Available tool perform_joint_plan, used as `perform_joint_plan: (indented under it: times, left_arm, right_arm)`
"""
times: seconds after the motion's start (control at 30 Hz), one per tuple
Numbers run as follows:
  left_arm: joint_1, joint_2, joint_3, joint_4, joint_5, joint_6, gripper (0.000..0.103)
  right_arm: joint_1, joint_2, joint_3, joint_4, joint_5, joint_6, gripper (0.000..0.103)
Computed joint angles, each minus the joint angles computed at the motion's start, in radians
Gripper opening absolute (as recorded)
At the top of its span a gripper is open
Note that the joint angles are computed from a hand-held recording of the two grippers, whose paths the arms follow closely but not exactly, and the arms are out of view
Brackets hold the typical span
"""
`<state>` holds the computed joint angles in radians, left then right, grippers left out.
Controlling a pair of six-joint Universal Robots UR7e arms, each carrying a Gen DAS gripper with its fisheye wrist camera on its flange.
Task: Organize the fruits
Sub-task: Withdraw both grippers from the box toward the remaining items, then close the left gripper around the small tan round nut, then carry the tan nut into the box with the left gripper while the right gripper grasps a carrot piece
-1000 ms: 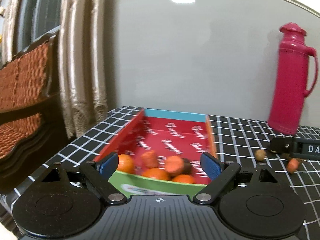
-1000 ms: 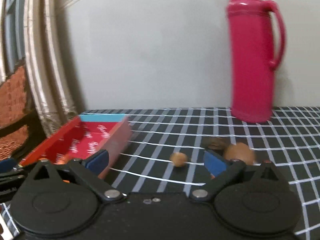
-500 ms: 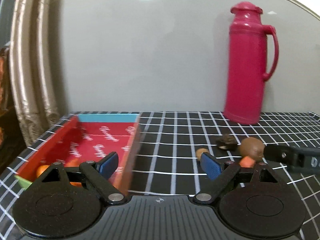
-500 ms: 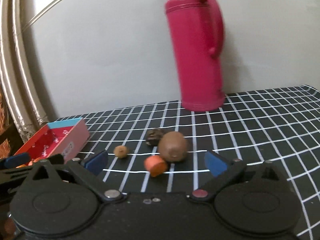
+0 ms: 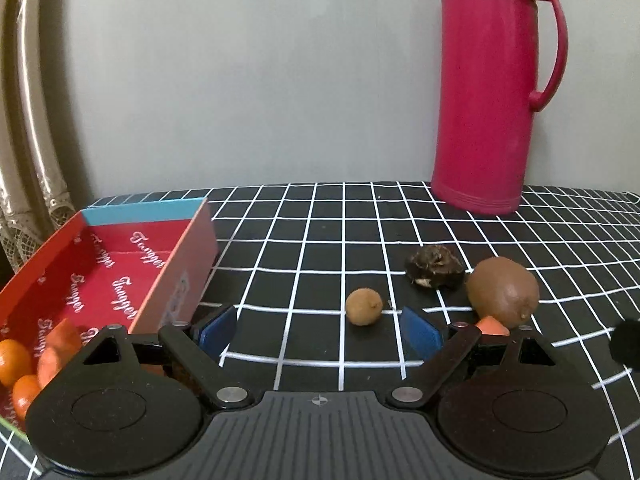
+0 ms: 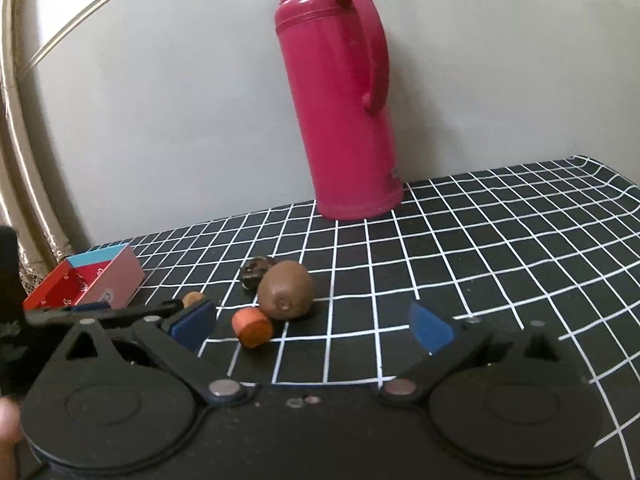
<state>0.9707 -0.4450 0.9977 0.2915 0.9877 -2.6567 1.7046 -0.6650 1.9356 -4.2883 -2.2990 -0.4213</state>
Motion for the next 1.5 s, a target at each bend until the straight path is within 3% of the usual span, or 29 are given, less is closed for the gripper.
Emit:
perform_joint_plan:
  times: [0.27,0.77,0.93,1.07,1.5]
  left_arm:
    - [-0.001,0.072,-0.094,0.048,-0.001,0.006,0.088]
    - [0.0,0.085,-0.08,-0.011,0.0,0.072,0.088]
    - [0.01,0.147,-0.204,0.125,0.015,0.012,0.053]
    - [0.015,0.152,-0.217,0.132,0.037,0.021,0.027]
    - [0.002,0.04,-0.013,-0.077,0.046,0.096,0.026]
  right_arm:
    - [-0.008,-0.005,0.013,-0.002,0.002,0.018,0.103]
    - [-0.018,-0.012,0.035,0.0,0.039,0.063,0.103]
    - [-0.023,-0.015,0.038,0.014,0.058,0.087,0.103]
    - [-0.025,-0.018,0.044,0.03,0.077,0.106,0.103]
    - [-0.021,-0.018,0.032,0.048,0.086,0.09,0.103]
